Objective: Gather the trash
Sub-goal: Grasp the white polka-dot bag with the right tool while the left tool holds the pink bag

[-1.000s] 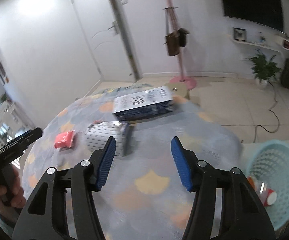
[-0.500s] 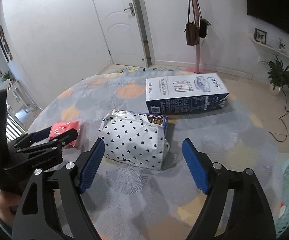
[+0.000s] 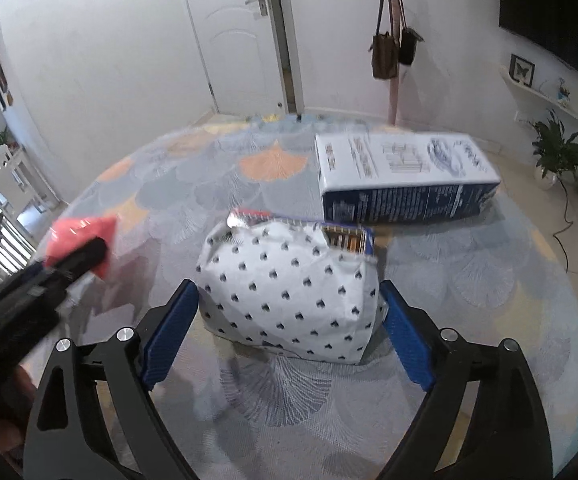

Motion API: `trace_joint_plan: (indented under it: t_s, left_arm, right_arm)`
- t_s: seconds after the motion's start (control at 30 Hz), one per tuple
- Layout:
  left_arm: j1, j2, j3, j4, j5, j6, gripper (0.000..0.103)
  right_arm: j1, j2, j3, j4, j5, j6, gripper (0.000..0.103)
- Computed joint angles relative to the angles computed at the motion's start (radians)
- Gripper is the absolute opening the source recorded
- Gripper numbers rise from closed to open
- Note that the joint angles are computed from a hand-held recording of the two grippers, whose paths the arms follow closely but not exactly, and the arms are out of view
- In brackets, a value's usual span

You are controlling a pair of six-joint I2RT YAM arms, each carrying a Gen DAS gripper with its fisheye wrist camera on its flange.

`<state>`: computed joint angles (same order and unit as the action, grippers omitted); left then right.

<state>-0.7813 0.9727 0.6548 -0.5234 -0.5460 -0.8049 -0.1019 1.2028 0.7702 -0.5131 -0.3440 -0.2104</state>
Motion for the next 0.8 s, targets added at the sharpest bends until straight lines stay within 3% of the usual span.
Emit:
trace_joint_plan:
  t_s: [0.2, 0.3, 0.4, 0.53, 0.8]
  left_arm:
    - [0.031, -0.022, -0.016, 0.029, 0.039, 0.012, 0.043]
    - [0.041, -0.028, -0.021, 0.035, 0.053, 0.012, 0.044]
    - [0.040, -0.028, -0.023, 0.041, 0.051, 0.015, 0.044]
    - [0.046, -0.034, -0.027, 0.046, 0.057, 0.017, 0.044]
    - [0.090, -0.084, -0.057, 0.062, 0.107, 0.015, 0.044]
  right_arm:
    - [-0.104, -0.047, -0.026, -0.041, -0.093, -0.037, 0.049]
    - [-0.158, -0.064, -0.034, -0.073, -0.141, -0.083, 0.024]
    - [-0.203, -0.068, -0.029, -0.103, -0.197, -0.124, 0.012]
    - [-0.260, -0.117, -0.029, -0.224, -0.278, -0.243, 0.009]
    - [-0.369, -0.242, 0.033, -0.617, -0.432, -0.512, 0.009]
